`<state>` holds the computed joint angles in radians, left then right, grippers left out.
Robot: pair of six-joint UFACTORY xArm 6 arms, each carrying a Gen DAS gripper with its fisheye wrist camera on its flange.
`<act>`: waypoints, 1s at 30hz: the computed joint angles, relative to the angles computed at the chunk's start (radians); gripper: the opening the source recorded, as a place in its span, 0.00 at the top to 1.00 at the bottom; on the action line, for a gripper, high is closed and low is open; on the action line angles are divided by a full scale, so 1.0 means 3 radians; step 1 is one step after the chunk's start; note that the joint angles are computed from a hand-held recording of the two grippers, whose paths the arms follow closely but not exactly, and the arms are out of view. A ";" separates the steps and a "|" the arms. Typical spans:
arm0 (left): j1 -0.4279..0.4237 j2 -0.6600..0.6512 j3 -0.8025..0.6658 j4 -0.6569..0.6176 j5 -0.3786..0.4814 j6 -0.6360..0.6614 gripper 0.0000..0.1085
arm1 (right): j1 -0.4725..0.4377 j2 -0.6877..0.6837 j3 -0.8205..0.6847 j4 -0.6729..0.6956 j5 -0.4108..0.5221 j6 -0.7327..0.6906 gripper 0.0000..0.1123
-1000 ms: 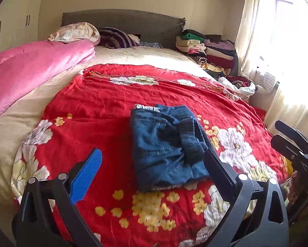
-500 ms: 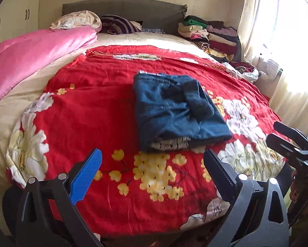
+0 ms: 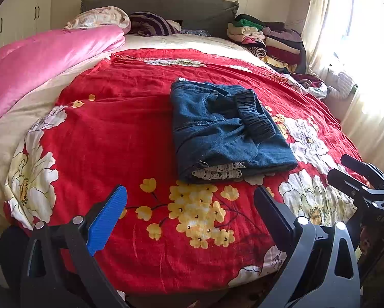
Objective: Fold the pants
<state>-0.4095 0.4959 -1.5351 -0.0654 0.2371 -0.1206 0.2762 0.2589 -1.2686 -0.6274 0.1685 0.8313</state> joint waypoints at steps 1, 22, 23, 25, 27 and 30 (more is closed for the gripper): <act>0.0000 0.0006 -0.0007 0.0001 -0.0006 0.0002 0.09 | -0.0001 -0.0004 0.0004 -0.0003 -0.0008 0.0004 0.16; 0.0020 -0.0044 0.0018 0.0195 -0.0020 -0.0201 0.09 | -0.0017 -0.0028 0.0011 -0.0041 -0.0013 0.0031 0.16; 0.0020 -0.0044 0.0014 0.0193 -0.0013 -0.0200 0.09 | -0.0018 -0.0035 0.0014 -0.0054 -0.0010 0.0046 0.16; 0.0020 -0.0046 0.0006 0.0235 -0.0001 -0.0241 0.09 | -0.0019 -0.0040 0.0017 -0.0058 -0.0009 0.0051 0.16; 0.0022 -0.0053 0.0006 0.0249 0.0002 -0.0250 0.09 | -0.0021 -0.0046 0.0021 -0.0074 -0.0008 0.0067 0.16; 0.0023 -0.0055 0.0007 0.0267 0.0005 -0.0266 0.09 | -0.0022 -0.0045 0.0021 -0.0067 -0.0007 0.0059 0.16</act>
